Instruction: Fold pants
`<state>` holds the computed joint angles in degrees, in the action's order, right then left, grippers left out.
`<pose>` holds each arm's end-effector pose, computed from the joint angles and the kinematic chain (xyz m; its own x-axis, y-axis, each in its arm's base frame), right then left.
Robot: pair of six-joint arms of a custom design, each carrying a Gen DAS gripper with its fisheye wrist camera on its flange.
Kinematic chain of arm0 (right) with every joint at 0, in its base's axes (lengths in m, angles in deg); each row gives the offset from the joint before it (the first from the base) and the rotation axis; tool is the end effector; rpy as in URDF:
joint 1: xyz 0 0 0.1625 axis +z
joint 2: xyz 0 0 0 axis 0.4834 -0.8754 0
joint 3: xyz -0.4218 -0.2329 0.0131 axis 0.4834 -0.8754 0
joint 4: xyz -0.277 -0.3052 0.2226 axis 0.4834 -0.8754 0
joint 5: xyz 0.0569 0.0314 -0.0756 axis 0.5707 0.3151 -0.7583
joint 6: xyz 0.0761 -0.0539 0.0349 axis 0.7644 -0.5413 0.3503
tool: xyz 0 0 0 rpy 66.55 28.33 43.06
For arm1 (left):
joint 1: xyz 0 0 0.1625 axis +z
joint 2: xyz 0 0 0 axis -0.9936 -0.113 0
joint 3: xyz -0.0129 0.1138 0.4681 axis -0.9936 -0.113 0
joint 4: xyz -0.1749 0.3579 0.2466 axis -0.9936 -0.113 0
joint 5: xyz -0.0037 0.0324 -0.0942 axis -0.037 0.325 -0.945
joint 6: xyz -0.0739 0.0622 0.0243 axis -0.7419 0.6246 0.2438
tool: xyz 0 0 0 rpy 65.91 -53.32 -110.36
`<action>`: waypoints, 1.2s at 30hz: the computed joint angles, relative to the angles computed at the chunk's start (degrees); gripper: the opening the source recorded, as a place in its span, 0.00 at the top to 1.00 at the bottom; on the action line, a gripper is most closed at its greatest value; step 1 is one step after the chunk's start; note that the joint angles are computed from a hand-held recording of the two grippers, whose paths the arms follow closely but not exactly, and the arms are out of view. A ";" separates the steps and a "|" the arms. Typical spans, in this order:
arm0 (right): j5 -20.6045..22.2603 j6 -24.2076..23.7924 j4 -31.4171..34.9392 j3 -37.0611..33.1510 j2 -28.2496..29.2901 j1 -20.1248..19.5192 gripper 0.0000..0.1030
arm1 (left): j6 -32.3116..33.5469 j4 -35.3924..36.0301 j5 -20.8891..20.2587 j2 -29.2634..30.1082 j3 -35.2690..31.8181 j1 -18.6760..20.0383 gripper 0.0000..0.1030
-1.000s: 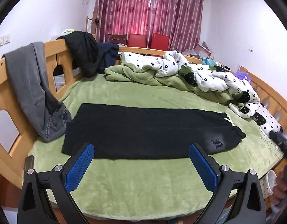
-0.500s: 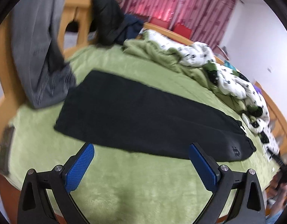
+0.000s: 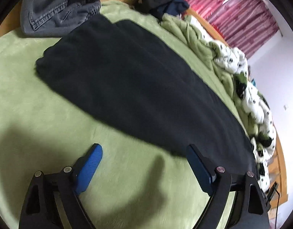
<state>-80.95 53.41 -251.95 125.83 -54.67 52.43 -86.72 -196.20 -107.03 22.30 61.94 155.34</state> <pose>-0.0187 -0.7443 0.2838 -0.8607 0.2864 0.4210 -0.0992 0.7166 -0.6904 -0.0420 -0.7206 0.2046 -0.9468 -0.2740 -0.1689 -0.0593 0.6643 -0.7451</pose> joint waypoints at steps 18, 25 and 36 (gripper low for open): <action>8.96 2.30 -1.81 -10.20 2.55 1.26 0.83 | 10.94 -4.90 6.97 3.36 -11.34 -3.15 0.90; 8.00 -1.21 3.78 -22.70 8.21 3.35 0.85 | 19.38 -4.67 9.37 11.68 -27.55 -2.98 0.90; -3.25 -3.74 23.33 -61.90 31.76 3.63 0.83 | 17.99 10.80 15.86 28.17 -54.91 0.83 0.89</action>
